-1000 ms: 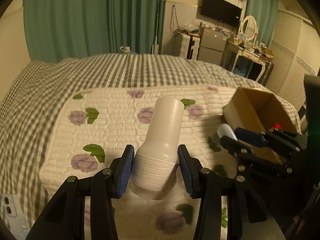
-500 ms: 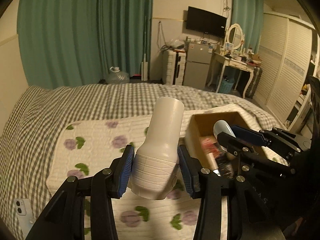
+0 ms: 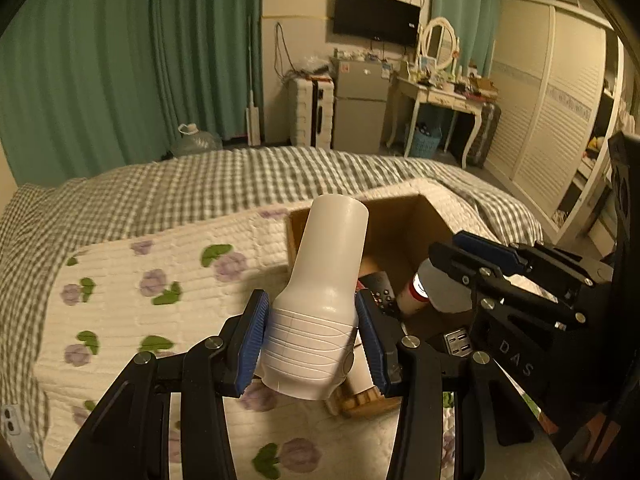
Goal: Organize rigid objects
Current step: 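Carry the white device and blue case into the box and open both grippers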
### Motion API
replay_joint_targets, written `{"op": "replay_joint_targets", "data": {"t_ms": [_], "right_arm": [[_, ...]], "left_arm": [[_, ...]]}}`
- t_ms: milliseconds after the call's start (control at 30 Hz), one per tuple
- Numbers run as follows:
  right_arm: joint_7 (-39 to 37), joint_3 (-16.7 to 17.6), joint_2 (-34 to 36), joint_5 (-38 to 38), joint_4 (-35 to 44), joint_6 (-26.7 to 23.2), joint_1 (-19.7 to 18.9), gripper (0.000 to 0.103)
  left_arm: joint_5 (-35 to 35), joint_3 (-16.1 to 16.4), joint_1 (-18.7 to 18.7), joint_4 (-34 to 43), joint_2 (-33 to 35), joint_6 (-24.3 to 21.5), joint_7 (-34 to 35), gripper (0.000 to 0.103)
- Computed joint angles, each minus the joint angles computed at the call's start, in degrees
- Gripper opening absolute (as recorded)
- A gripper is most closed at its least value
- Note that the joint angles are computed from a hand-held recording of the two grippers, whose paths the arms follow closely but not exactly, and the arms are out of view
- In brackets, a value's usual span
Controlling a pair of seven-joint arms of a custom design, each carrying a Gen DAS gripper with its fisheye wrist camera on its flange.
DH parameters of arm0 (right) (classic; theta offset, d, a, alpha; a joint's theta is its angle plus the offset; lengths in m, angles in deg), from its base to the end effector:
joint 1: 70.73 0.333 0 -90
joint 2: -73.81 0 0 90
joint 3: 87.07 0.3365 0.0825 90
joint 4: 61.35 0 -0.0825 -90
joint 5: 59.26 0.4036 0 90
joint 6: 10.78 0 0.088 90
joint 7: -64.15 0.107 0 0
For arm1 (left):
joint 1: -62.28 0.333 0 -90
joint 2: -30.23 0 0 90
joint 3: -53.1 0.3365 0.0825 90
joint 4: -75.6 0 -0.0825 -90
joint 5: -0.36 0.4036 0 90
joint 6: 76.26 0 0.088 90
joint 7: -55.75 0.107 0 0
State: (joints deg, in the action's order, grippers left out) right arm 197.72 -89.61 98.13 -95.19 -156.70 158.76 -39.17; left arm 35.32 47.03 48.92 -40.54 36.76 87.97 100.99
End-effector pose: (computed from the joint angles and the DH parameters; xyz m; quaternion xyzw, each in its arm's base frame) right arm 0.6230 0.3967 0.4643 -0.7295 0.5234 -0.2441 0.3665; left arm 0.5898 -0.2395 0.4802 -0.6266 0.6794 -0.2927 0.2453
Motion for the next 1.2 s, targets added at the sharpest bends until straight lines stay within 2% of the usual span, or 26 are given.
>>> {"op": "replay_joint_targets", "data": {"t_ms": [133, 333, 367, 400, 433, 500, 600, 733, 900, 967, 1000, 1033, 1100, 1200], "right_arm": [[-3.28, 1.39, 2.50, 2.86, 1.48, 1.06, -2.77, 0.020], [-11.49, 5.59, 7.62, 11.12, 7.01, 1.66, -8.28, 0.020], [-12.93, 6.15, 8.46, 12.39, 8.22, 1.14, -8.88, 0.020], [-14.41, 6.80, 9.46, 13.77, 9.70, 0.47, -9.57, 0.020], [-15.36, 7.01, 10.22, 14.94, 10.87, -0.01, -9.82, 0.020], [-17.91, 7.82, 11.71, 17.02, 13.14, -0.90, -10.65, 0.020], [-20.23, 7.51, 13.70, 19.10, 16.25, -2.17, -10.60, 0.020], [-23.58, 8.44, 16.38, 21.98, 19.86, -3.76, -11.37, 0.020], [-25.56, 8.85, 18.65, 24.89, 22.96, -5.73, -11.55, 0.020], [-25.76, 9.13, 18.24, 26.11, 22.14, -4.88, -11.88, 0.021], [-26.04, 9.42, 17.97, 26.64, 21.73, -4.55, -12.13, 0.026], [-24.80, 8.07, 17.13, 26.44, 20.71, -3.95, -11.26, 0.037], [-22.15, 5.58, 15.22, 25.42, 18.22, -2.24, -9.63, 0.049], [-19.77, 4.20, 12.02, 23.82, 14.37, -0.35, -8.54, 0.049]], "left_arm": [[-1.71, 0.13, -1.03, 4.00, 4.26, -1.21, 1.84, 0.045], [-5.53, 1.92, -3.60, 12.15, 11.53, -3.26, 5.23, 0.045], [-6.15, 2.46, -4.17, 13.87, 13.06, -3.85, 5.73, 0.046], [-4.51, 4.36, -5.87, 14.84, 13.82, -4.08, 4.10, 0.046], [-2.76, 5.66, -7.10, 16.11, 14.78, -4.34, 2.84, 0.046], [-7.43, 3.71, -5.44, 17.90, 16.60, -3.37, 6.82, 0.046], [-9.68, 4.94, -6.53, 18.96, 17.69, -2.10, 7.80, 0.048], [-9.84, 7.03, -8.51, 20.26, 18.55, -4.37, 8.51, 0.053], [-11.88, 6.54, -7.99, 19.50, 18.34, -4.00, 9.78, 0.054], [-12.12, 6.53, -8.10, 19.16, 17.97, -3.90, 10.21, 0.054], [-12.18, 6.52, -8.16, 18.97, 17.68, -4.00, 10.42, 0.055], [-11.97, 6.69, -8.44, 18.84, 17.36, -4.12, 10.25, 0.055], [-10.79, 7.23, -9.05, 17.91, 16.16, -3.95, 9.50, 0.055], [-6.50, 8.59, -10.44, 15.63, 13.12, -3.53, 6.26, 0.057]]}}
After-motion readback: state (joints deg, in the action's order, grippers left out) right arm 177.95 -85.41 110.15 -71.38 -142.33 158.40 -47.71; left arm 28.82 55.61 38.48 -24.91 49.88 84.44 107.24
